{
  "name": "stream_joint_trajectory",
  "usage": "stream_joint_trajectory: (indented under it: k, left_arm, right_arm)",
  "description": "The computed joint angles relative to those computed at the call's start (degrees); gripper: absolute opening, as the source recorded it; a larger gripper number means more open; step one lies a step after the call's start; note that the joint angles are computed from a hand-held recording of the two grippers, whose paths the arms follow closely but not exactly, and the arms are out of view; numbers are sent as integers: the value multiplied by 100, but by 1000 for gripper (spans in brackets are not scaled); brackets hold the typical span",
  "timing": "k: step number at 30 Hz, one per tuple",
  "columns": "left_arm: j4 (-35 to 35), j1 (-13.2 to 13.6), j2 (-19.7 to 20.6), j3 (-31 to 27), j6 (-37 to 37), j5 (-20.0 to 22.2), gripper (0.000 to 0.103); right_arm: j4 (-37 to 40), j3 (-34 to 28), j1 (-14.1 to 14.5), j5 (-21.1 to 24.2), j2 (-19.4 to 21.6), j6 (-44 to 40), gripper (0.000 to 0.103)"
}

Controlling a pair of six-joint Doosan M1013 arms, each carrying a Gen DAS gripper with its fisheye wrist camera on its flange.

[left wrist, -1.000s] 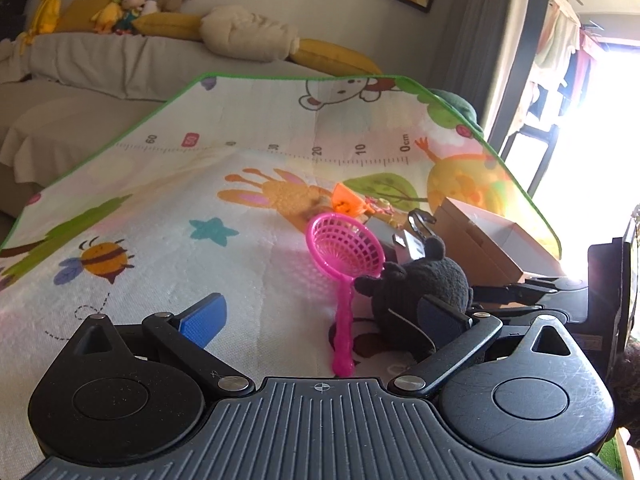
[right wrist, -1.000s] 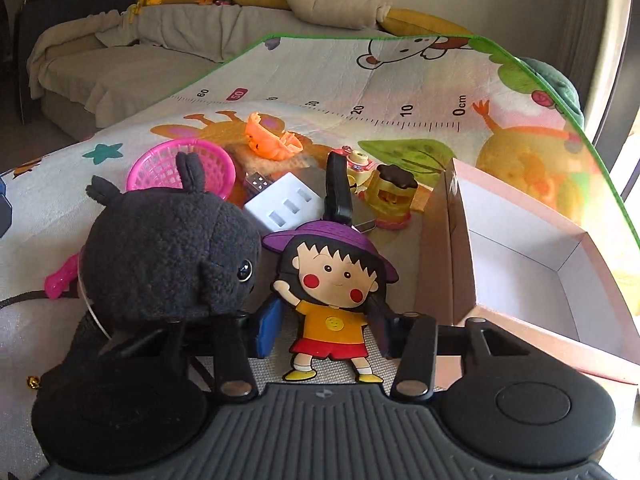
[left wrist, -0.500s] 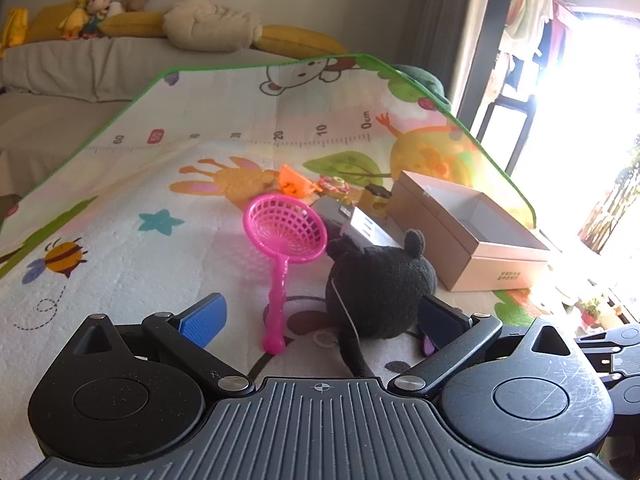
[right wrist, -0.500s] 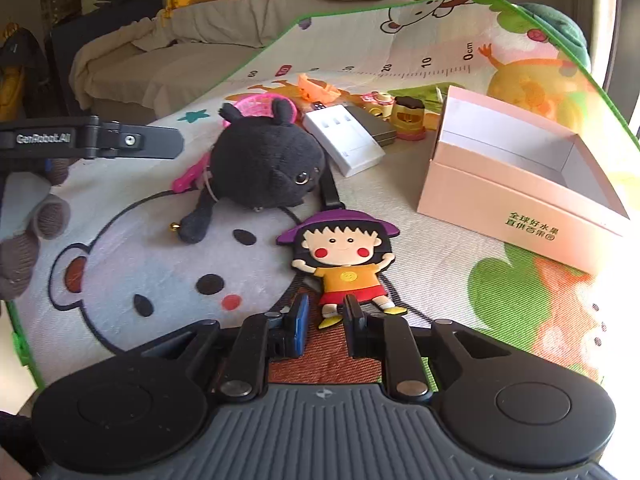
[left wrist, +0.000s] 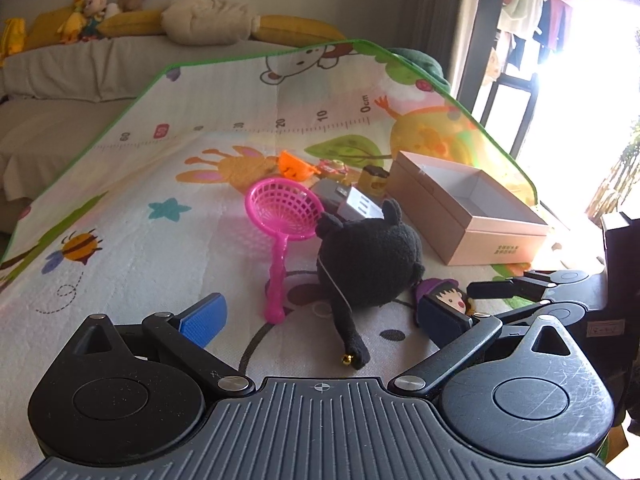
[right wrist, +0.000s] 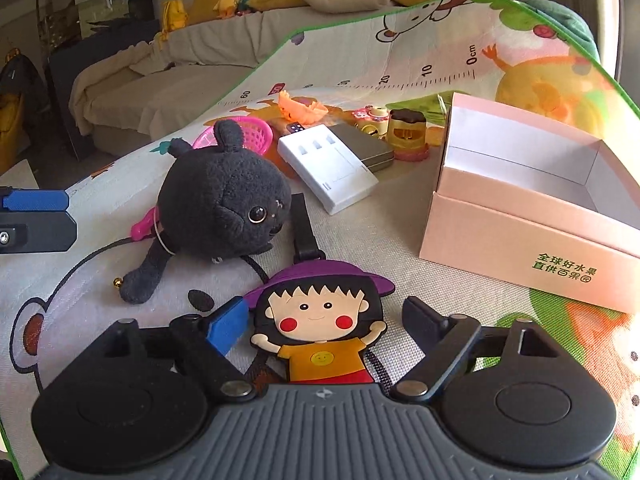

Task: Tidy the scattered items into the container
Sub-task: 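Close left gripper on black plush toy while right tool holds girl figure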

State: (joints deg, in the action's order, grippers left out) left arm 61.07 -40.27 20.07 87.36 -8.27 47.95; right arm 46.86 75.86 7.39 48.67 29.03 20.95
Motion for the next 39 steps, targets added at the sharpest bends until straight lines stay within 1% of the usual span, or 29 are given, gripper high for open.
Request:
stream_joint_trajectory:
  k: [1,3,5,7,9,11,14,15,17,19,21,25,26,28,33,35,39]
  left_arm:
    - [-75,9,13,-24,72,-13,103]
    - [-210,20,86,-136,254,18,103]
    - [-248,17,177,-270,443,47,103]
    - [-310,15,288,-444,673,85,103]
    - [-455,11,481,-744,987,323,103]
    - [-574,13,718,-1096,1239,671,103]
    - [-644,53,1035,-1530,1399,994,103]
    - [-655,63,1141,-1666,1498,1104,103]
    - [-687,72,1358,-1950,1779,1402,103]
    - [-699,83,1524,-2154,1962,1641,103]
    - [-681,99,1594,-2225,1968,1760,103]
    - [-607,108,1467,-2048,1741,1557,103]
    - [-572,97,1429,-2004,1761,1518,99]
    - [-562,73,1386,-1970,1913,1548,87]
    - [-824,55,1197,-1793,2235,1403,85]
    - [-1151,45,1050,-1696,2439,1187,84]
    - [-2215,48,704,-1507,3211,515,85]
  right_arm:
    - [-26,35,-8,-33,-34,27,72]
    - [-126,140,-67,-109,-125,322,72]
    - [-115,323,-157,-268,-239,410,72]
    - [-84,599,-267,-593,-408,451,72]
    - [-79,848,-362,-958,-556,583,72]
    - [-141,1029,-449,-1274,-665,959,72]
    - [188,1301,-505,-1692,-778,779,73]
    - [247,1332,-502,-1749,-792,718,73]
    - [241,1358,-487,-1790,-812,699,85]
    - [77,1272,-496,-1668,-765,923,86]
    - [202,1279,-530,-1619,-765,899,87]
    - [397,1251,-575,-1480,-736,851,89]
    - [422,1247,-581,-1461,-732,840,90]
    - [476,1240,-595,-1410,-727,819,91]
    - [649,1243,-633,-1346,-719,751,92]
    - [719,1249,-646,-1347,-719,749,93]
    - [792,1249,-659,-1331,-712,742,94]
